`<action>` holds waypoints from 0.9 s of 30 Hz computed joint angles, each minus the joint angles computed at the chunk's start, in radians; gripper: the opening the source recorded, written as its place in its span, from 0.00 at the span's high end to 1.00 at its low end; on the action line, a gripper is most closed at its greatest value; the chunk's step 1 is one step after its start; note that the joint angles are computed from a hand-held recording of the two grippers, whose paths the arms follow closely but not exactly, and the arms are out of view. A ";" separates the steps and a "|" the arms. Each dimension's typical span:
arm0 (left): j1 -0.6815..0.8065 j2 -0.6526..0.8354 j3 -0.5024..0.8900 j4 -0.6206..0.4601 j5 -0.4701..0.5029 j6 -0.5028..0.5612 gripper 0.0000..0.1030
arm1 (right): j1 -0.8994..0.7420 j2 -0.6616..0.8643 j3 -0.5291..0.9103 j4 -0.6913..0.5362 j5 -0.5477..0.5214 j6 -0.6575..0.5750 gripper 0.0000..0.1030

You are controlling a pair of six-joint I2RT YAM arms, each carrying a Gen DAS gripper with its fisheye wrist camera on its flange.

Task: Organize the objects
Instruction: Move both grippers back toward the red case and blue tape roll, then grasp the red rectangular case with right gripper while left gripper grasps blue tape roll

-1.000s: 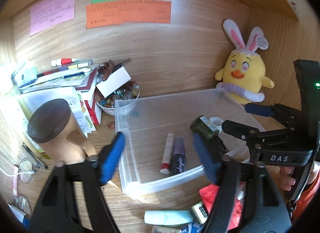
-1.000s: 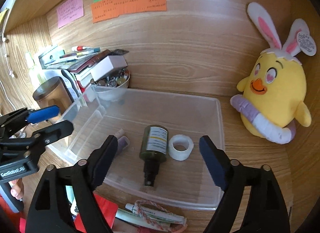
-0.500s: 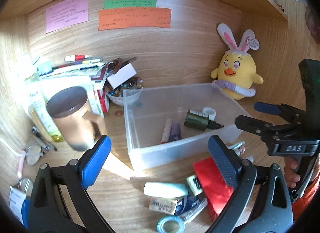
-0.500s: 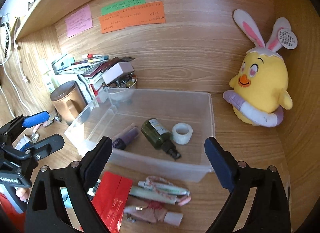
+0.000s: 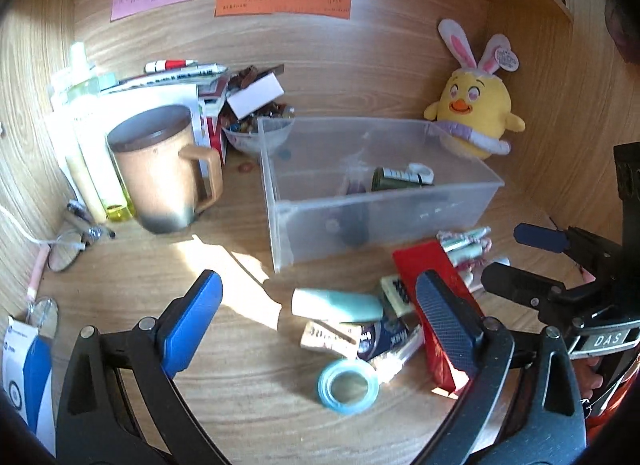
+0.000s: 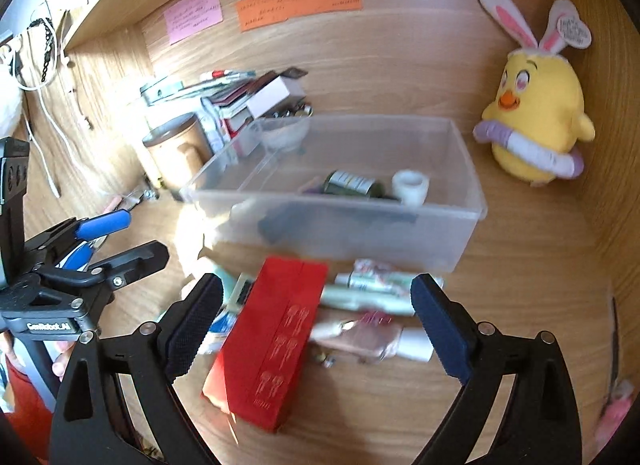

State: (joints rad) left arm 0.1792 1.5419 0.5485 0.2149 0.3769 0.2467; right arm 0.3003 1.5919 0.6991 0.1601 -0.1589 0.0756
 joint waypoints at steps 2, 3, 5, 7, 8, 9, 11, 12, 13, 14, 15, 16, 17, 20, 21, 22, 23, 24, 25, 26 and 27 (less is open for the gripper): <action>0.009 0.001 -0.021 0.011 0.013 0.018 0.04 | 0.015 -0.005 -0.021 0.007 0.010 0.006 0.09; 0.016 0.003 -0.037 0.025 0.016 0.027 0.04 | 0.025 -0.007 -0.030 0.009 0.016 0.007 0.09; 0.024 0.009 -0.056 0.043 0.012 0.034 0.04 | 0.046 0.004 -0.039 0.011 0.025 0.007 0.09; 0.047 0.018 -0.071 0.053 0.022 0.038 0.04 | 0.069 0.030 -0.035 0.003 0.025 0.003 0.09; 0.059 0.021 -0.074 0.052 0.030 0.040 0.04 | 0.081 0.044 -0.033 0.001 0.025 0.001 0.09; 0.073 0.025 -0.073 0.043 0.042 0.044 0.04 | 0.087 0.056 -0.031 0.003 0.025 -0.001 0.09; 0.096 0.029 -0.074 0.029 0.058 0.053 0.04 | 0.096 0.078 -0.028 0.004 0.021 -0.004 0.09; 0.105 0.030 -0.077 0.028 0.060 0.059 0.04 | 0.101 0.090 -0.027 0.007 0.019 -0.002 0.09; 0.111 0.032 -0.082 0.031 0.059 0.064 0.04 | 0.105 0.098 -0.030 0.012 0.020 0.003 0.09; 0.115 0.035 -0.088 0.035 0.058 0.067 0.04 | 0.109 0.106 -0.032 0.018 0.023 0.007 0.09; 0.120 0.042 -0.093 0.038 0.060 0.072 0.04 | 0.113 0.114 -0.033 0.022 0.027 0.010 0.09; 0.123 0.049 -0.097 0.040 0.062 0.076 0.04 | 0.116 0.118 -0.036 0.026 0.033 0.013 0.09; 0.123 0.056 -0.100 0.042 0.062 0.078 0.04 | 0.119 0.121 -0.040 0.033 0.041 0.017 0.09; 0.111 0.071 -0.111 0.050 0.057 0.086 0.04 | 0.111 0.127 -0.047 0.041 0.043 0.028 0.09; 0.105 0.071 -0.114 0.050 0.053 0.086 0.04 | 0.103 0.130 -0.045 0.038 0.034 0.030 0.10; 0.099 0.070 -0.119 0.050 0.055 0.090 0.04 | 0.095 0.131 -0.048 0.042 0.024 0.034 0.10; 0.096 0.067 -0.122 0.051 0.058 0.093 0.04 | 0.092 0.124 -0.057 0.050 0.024 0.034 0.11; 0.092 0.064 -0.130 0.058 0.060 0.094 0.04 | 0.090 0.118 -0.063 0.051 0.027 0.034 0.12; 0.091 0.063 -0.132 0.060 0.062 0.095 0.04 | 0.089 0.115 -0.067 0.053 0.026 0.033 0.16; 0.091 0.065 -0.134 0.063 0.067 0.094 0.04 | 0.088 0.112 -0.069 0.053 0.026 0.029 0.20; 0.090 0.069 -0.136 0.070 0.073 0.090 0.05 | 0.089 0.110 -0.072 0.054 0.026 0.024 0.22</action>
State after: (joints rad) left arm 0.2694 1.6107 0.4126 0.2850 0.4495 0.3371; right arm 0.3888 1.7022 0.6272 0.2141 -0.1330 0.0998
